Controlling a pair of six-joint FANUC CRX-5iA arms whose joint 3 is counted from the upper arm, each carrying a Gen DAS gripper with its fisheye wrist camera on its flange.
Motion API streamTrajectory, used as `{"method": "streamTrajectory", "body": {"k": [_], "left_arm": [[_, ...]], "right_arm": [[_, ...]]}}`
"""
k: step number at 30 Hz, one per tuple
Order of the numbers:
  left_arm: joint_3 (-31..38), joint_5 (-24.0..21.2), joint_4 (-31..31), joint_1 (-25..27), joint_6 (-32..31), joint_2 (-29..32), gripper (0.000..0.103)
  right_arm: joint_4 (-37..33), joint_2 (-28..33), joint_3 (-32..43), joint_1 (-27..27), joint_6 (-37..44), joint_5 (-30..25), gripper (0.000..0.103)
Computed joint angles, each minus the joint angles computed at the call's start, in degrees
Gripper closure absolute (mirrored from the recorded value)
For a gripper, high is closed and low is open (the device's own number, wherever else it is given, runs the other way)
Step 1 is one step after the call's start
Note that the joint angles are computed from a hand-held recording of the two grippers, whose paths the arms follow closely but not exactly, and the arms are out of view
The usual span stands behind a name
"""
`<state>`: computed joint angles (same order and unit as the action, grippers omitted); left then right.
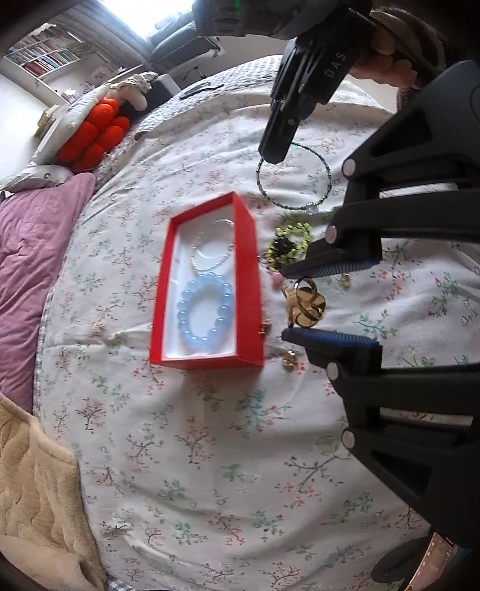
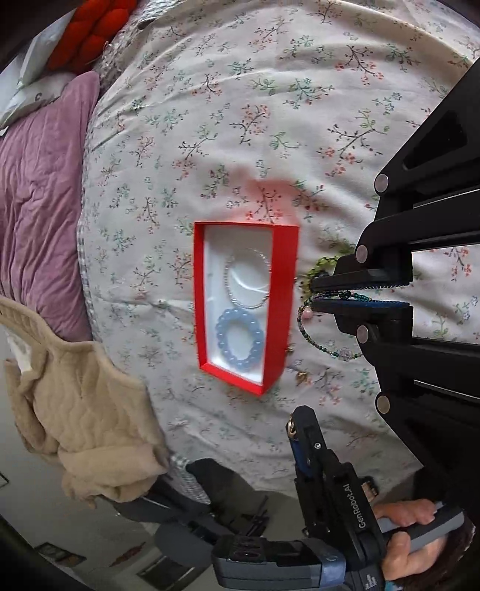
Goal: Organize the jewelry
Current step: 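Carry the ring and strand into the red box with both tools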
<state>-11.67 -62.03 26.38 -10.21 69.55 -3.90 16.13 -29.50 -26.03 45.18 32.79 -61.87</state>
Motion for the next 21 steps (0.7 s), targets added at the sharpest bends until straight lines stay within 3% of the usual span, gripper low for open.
{"method": "streamTrajectory", "body": {"k": [21], "left_arm": [[5.31,6.46,0.54,-3.80,5.38,7.33,0.074]], "right_arm": [[-2.21,9.38,4.70,-10.97,-0.52,7.54,0.099]]}}
